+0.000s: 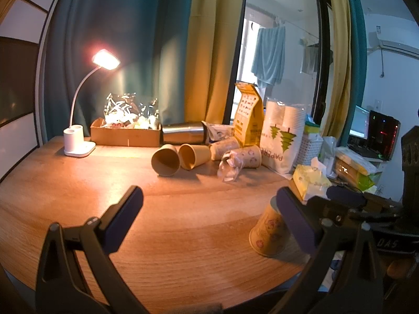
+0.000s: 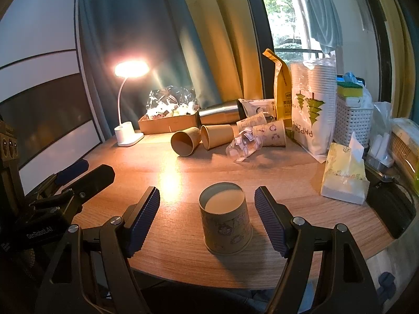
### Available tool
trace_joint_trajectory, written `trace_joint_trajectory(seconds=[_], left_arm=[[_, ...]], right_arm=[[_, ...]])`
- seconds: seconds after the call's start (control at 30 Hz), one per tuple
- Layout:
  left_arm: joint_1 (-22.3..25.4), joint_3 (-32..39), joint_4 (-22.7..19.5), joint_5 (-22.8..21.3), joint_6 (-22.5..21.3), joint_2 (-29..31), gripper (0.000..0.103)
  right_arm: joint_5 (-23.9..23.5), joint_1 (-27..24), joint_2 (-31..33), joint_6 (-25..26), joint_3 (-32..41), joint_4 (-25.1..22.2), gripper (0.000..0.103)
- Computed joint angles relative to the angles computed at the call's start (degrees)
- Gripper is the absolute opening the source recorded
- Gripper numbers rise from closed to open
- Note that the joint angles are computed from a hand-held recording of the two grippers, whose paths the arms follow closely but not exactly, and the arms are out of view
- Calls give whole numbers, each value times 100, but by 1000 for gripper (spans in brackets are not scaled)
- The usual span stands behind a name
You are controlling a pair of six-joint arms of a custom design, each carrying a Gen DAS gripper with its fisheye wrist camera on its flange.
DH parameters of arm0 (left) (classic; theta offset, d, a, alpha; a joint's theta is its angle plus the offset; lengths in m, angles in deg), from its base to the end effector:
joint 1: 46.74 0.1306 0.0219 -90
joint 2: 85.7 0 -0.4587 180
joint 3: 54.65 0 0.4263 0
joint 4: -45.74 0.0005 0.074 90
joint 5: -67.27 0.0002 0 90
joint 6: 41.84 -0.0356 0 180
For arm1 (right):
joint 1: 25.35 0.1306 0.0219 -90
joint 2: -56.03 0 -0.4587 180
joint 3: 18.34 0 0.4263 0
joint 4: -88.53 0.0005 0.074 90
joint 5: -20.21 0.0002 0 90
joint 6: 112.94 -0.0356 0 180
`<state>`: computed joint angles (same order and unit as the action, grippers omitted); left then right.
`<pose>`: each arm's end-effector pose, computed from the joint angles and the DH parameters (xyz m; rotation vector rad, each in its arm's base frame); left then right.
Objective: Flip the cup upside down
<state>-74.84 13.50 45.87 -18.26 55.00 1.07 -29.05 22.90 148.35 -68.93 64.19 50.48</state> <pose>0.4429 -0.2402 0.4175 0.4075 1.8786 -0.4869 0.3694 0.3783 0.4415 0.2648 2.1516 0.0640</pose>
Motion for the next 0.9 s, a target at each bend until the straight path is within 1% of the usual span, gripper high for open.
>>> trace_joint_trajectory(seconds=[0.9], left_arm=[[-77,-83,3,-70,80,-1,103]], right_arm=[[-44,-3,30,-99,-3,-38,78]])
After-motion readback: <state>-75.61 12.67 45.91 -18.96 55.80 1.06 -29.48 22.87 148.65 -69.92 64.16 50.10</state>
